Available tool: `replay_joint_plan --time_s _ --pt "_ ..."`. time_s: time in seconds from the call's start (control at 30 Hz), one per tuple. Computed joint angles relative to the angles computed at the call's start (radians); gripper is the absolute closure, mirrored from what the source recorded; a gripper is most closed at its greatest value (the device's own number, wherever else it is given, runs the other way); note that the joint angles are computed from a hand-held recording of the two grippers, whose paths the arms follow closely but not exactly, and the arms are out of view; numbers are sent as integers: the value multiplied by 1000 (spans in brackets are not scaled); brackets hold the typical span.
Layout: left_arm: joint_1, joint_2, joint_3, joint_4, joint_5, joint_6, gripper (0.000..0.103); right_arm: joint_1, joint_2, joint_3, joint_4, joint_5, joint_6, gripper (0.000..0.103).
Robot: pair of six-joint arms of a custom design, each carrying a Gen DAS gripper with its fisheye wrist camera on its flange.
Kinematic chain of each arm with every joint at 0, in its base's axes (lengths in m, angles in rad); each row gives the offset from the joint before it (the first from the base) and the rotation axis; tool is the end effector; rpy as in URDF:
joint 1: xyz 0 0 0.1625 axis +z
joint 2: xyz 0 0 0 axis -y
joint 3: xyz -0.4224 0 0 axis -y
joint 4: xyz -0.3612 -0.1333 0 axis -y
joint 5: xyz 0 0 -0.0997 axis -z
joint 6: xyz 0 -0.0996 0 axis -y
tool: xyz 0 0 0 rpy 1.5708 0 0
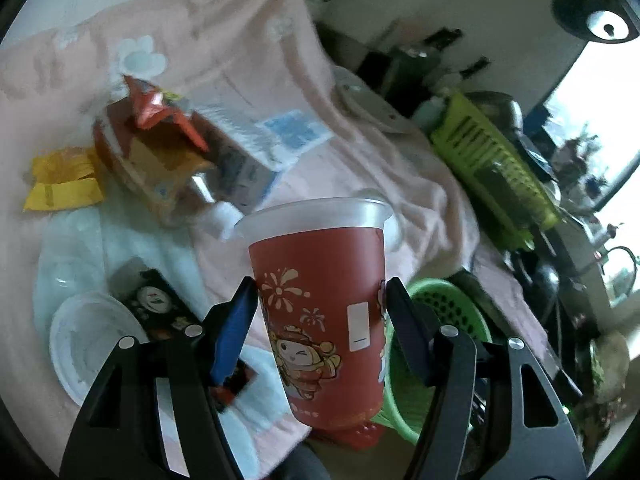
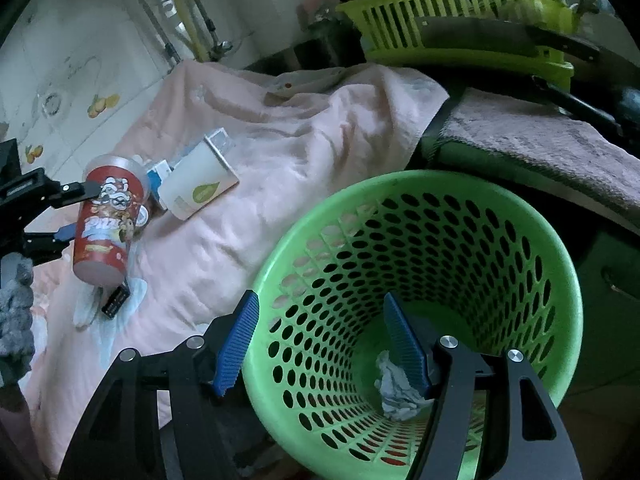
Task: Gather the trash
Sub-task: 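Carry the red cup over the green basket with the left gripper and release it, then grasp the white paper cup with the right gripper while the left gripper grasps the clear lid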
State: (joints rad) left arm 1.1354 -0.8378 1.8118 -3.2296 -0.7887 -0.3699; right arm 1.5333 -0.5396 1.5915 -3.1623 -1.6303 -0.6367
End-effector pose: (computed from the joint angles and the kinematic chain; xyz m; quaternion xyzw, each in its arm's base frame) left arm -0.0717 -0.6367 0.1860 -0.0994 0.8746 -0.4263 0.2087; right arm 0.1019 -0.6824 0.0318 0.2768 -0.9228 0.2419 0.1152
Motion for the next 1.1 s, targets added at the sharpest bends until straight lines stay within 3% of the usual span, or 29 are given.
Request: replay_joint_plan --time_s 0.43,0.63,0.7,0.83,1.1 --pt "-28 166 -166 116 -200 73 39 -35 -87 101 -138 -33 -51 38" --pt "-20 248 -269 209 -242 70 38 -69 -120 137 -181 -28 -45 34" --pt "-23 265 -287 227 -233 76 32 -76 -125 140 -181 -22 -40 34" --pt "-27 267 -279 232 -214 79 32 -82 -127 143 -178 -14 -30 34" --pt "-56 202 -160 142 -117 92 32 -54 -114 135 -154 -19 -45 30"
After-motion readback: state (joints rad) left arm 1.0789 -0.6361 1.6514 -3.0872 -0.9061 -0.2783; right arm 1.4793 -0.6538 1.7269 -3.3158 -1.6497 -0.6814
